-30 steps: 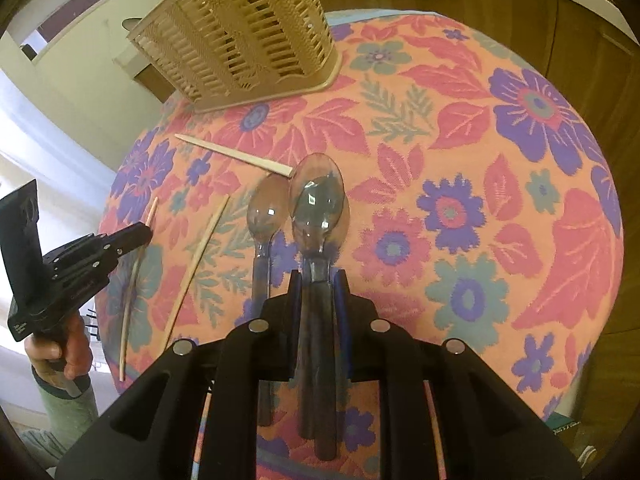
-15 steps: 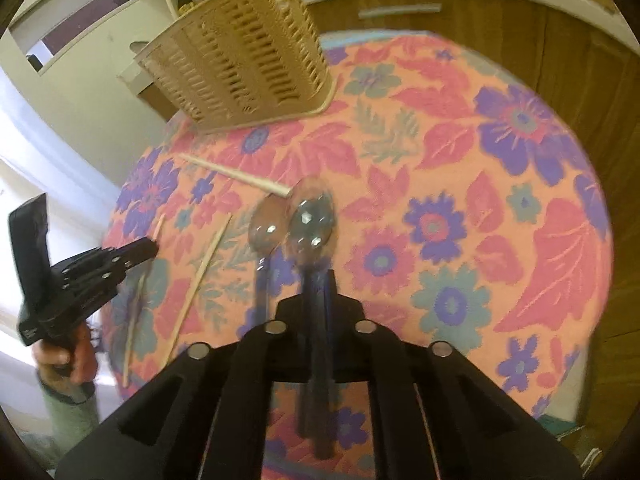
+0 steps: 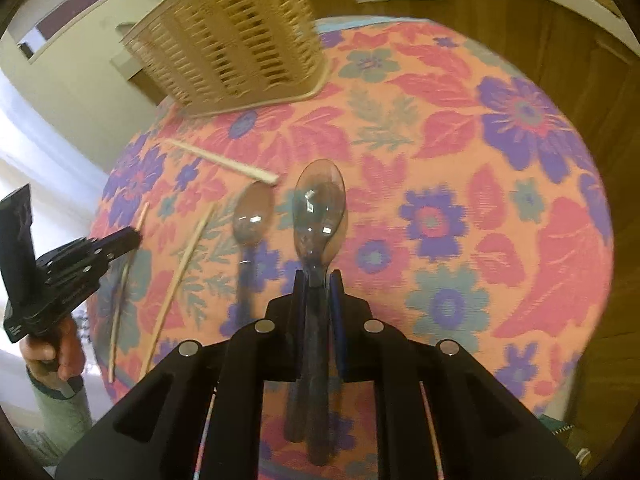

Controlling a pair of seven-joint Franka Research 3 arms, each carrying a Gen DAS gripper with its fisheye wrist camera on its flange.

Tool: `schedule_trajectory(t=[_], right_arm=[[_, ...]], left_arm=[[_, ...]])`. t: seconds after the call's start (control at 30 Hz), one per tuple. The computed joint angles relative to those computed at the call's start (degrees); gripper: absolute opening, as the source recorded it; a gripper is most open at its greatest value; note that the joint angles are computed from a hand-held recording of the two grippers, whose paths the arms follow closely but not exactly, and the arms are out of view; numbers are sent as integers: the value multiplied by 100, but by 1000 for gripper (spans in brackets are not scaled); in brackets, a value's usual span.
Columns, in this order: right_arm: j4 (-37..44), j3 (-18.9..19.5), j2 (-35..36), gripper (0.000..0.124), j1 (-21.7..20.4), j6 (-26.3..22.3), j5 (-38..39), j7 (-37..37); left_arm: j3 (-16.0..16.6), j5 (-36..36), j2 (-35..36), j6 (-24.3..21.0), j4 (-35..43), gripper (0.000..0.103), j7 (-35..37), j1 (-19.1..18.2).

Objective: Organize utensils
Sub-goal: 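Grasp a clear spoon with the right tool while the left tool grasps a chopstick, then lift the spoon into the basket with the right tool while the left tool drops the chopstick in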

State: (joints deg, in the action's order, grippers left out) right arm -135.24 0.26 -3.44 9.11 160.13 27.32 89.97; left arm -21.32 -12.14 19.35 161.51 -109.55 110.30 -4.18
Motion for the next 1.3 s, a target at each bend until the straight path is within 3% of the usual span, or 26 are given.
schedule_trajectory(t=[0.07, 0.23, 0.37, 0.5, 0.6, 0.7, 0.77, 0.8, 0.83, 0.97, 1.03, 1.1, 1.3], right_arm=[[-112, -1, -86, 8, -77, 56, -316, 328], [-262, -57, -196, 8, -108, 150, -123, 245], [-238, 31, -87, 9, -308, 169, -1106, 1043], [79, -26, -23, 31, -280, -476, -1337, 739], [465, 4, 146, 31, -293, -1079, -1985, 1059], [742, -15, 276, 31, -267, -1500, -2284, 1322], [822, -22, 326, 26, -242, -1593, -2556, 1586], [835, -23, 335, 18, -226, -1609, -2739, 1716], [868, -19, 358, 10, -206, -1623, -2860, 1774], [773, -16, 298, 10, -156, -1431, -2877, 1780], [627, -4, 163, 9, -138, -1175, -2814, 1777], [438, -3, -59, 9, -129, -826, -2555, 1577], [312, -6, -487, 9, -106, 181, -1917, 912]], left_arm=[[0, 7, -2, 11, -9, 8, -5, -2], [-5, 17, 2, 19, -9, 8, -3, 6], [-11, 17, 0, 21, -14, 9, -1, 7], [-14, 26, -7, -145, 43, 9, 37, 16], [-224, -499, -39, -658, 173, 9, 484, 286], [-111, -708, -90, -1170, 277, 13, 706, 257], [-50, -847, -105, -1361, 316, 14, 846, 199], [0, -847, -118, -1394, 308, 14, 870, 137], [110, -643, -131, -1292, 276, 14, 752, -28], [633, 765, -221, -634, 18, 6, -233, -716], [510, 786, -239, -536, -19, 5, -239, -620], [230, 319, -280, -280, -63, 4, 64, -341], [-740, -1853, -351, 385, 294, 4, 1534, 549]])
